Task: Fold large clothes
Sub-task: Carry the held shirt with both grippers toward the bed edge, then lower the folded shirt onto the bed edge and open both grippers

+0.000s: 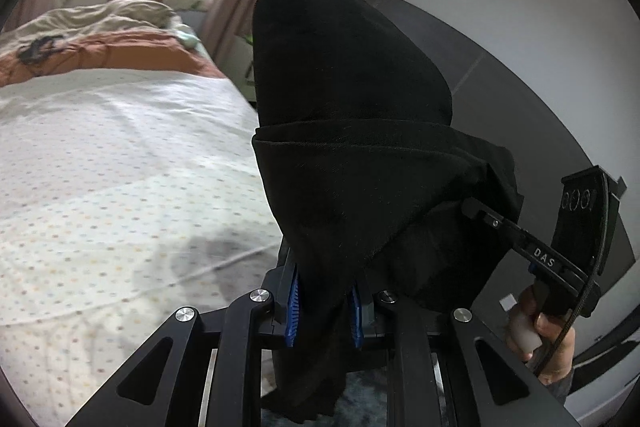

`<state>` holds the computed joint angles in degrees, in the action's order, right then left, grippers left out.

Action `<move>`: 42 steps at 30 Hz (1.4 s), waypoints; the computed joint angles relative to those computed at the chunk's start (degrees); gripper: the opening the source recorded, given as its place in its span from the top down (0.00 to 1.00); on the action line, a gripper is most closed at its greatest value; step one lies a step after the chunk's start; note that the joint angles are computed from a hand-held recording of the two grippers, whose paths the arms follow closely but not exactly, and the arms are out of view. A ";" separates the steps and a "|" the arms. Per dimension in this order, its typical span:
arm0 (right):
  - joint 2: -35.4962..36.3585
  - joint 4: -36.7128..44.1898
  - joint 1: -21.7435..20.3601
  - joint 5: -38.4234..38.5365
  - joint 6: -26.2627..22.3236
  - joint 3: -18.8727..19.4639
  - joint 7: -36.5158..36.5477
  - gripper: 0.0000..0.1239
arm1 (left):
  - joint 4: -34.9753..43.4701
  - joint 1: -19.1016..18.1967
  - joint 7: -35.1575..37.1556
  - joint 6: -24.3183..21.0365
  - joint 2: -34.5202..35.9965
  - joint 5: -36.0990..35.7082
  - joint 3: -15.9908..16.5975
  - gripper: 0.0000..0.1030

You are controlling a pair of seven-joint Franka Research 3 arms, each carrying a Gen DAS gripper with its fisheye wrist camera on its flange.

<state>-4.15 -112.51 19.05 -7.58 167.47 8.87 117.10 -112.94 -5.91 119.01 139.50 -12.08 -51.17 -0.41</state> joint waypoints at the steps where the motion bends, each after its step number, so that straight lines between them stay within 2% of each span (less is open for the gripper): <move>1: -1.13 -1.04 -0.38 -0.48 -0.19 -0.23 0.47 0.90 | 1.13 -0.37 -0.37 -0.27 0.94 0.01 -0.41 0.80; 5: -3.81 -3.22 -2.34 -0.67 -1.53 -0.60 0.25 0.90 | 6.08 -0.51 -1.59 -2.40 5.11 -0.36 -1.85 0.80; 10: -2.40 -0.90 -3.82 3.25 -5.51 -2.16 -4.00 0.90 | 13.14 1.09 -5.33 -6.24 11.93 0.37 -4.39 0.80; 16: 4.44 4.76 -4.50 9.41 -9.21 -4.74 -9.36 0.90 | 23.64 3.16 -12.36 -8.31 23.27 7.88 -8.64 0.80; 18: 8.31 7.72 -4.74 10.79 -9.92 -5.51 -10.58 0.90 | 29.13 3.38 -15.15 -8.42 28.47 11.47 -9.66 0.80; 21: 14.16 12.93 -4.65 10.83 -12.12 -7.16 -11.48 0.90 | 39.10 3.90 -18.58 -11.63 36.90 16.22 -10.94 0.80; 25: 19.46 17.38 -5.50 12.90 -14.47 -8.06 -12.88 0.90 | 45.32 3.66 -21.44 -12.55 42.63 22.11 -12.43 0.80; 29: 22.87 18.76 -6.48 15.76 -14.31 -8.29 -15.79 0.90 | 50.60 3.82 -24.25 -12.96 47.72 26.23 -14.14 0.79; 31: 25.42 21.14 -5.44 14.13 -14.77 -9.64 -14.74 0.86 | 53.66 3.10 -26.55 -12.90 50.69 29.53 -14.06 0.73; 32: 27.12 23.18 -3.69 10.84 -15.71 -11.79 -11.56 0.78 | 55.66 2.57 -27.84 -13.45 52.31 31.64 -13.74 0.69; 33: 28.31 24.60 -2.68 8.68 -16.38 -13.26 -9.02 0.65 | 58.37 1.85 -29.10 -15.28 54.25 34.33 -13.12 0.61; 34: 29.34 25.70 -1.53 6.30 -17.66 -15.12 -5.31 0.58 | 60.20 1.67 -29.46 -16.64 55.54 35.80 -13.29 0.54; 35: 29.75 25.96 -0.99 4.60 -18.13 -16.24 -2.50 0.44 | 61.69 1.93 -28.97 -17.62 56.72 36.58 -13.80 0.51; 37: 28.26 23.00 0.19 0.81 -16.99 -18.59 4.55 0.42 | 58.67 2.90 -28.24 -15.80 55.44 37.37 -14.17 0.43; 40: 22.88 13.90 -2.25 1.36 -9.97 -16.45 4.02 0.42 | 53.32 4.27 -27.91 -12.74 52.90 37.75 -14.54 0.40; 42: 18.94 8.18 -1.47 -2.21 -9.20 -17.80 7.74 0.41 | 49.11 5.56 -27.35 -12.10 50.75 36.68 -15.38 0.40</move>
<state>14.80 -104.33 17.58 -9.79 158.27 -8.93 124.83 -63.83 -0.35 91.67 127.40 38.68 -14.49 -15.78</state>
